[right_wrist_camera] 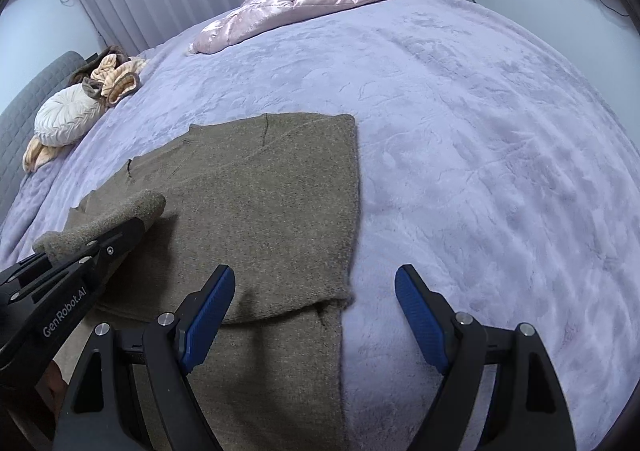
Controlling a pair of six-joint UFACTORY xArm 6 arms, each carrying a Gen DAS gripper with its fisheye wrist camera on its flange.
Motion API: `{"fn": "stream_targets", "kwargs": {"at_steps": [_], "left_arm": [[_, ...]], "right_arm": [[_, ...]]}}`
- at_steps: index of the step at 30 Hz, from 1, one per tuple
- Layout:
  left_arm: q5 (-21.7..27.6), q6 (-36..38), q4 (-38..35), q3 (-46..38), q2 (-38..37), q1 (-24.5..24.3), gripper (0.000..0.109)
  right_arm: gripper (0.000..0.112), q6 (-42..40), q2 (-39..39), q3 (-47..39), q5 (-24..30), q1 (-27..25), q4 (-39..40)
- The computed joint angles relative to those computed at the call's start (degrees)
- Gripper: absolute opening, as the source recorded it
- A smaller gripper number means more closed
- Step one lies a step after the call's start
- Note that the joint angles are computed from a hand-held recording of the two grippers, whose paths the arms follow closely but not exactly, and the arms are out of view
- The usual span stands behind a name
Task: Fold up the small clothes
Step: 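Lift the sleeve with the left gripper and carry it across the body, then lay the sleeve on the sweater body and open the left gripper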
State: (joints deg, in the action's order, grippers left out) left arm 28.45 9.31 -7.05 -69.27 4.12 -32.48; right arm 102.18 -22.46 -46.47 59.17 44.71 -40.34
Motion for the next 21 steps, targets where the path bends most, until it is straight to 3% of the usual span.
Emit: {"fn": "stream_targets", "kwargs": {"at_steps": [5,6,8,10,15,17,18,20,21], "left_arm": [[4.5,0.3,4.8,-1.5,3.0,-1.5,0.007],[2.9,0.4,5.3,-0.2,2.5,-1.6,0.007],[1.3,1.6,3.5,1.2,1.5,-1.5,0.007],[3.4,4.8,-1.5,0.3,1.4,-0.8,0.007],[17.4,13.9,-19.7,-6.5,3.3,3.9,0.007],[22.6,14.2,-21.3,-9.7,5.5,5.2,0.007],[25.0,13.3,-20.7,-11.4,6.9,5.5,0.013],[29.0,16.1,-26.7,-13.6,9.0,6.8,0.049],[29.3,18.0,-31.1,-13.2,9.0,7.4,0.058]], "right_arm": [[0.085,1.6,-2.9,2.7,-0.6,0.1,-0.4],[0.085,1.8,-3.3,3.0,-0.6,0.2,-0.5],[0.085,2.2,-4.0,3.6,-0.7,0.4,-0.7],[0.085,2.7,-4.4,4.0,-0.9,0.5,-0.8],[0.085,3.5,-4.4,3.8,-1.4,0.8,-1.5],[0.085,3.8,-4.0,3.4,-1.4,0.9,-1.7],[0.085,3.7,-3.7,3.2,-1.7,0.8,-1.8],[0.085,3.4,-3.0,2.5,-1.8,0.9,-1.8],[0.085,3.3,-2.7,2.1,-1.6,1.2,-2.0]]}}
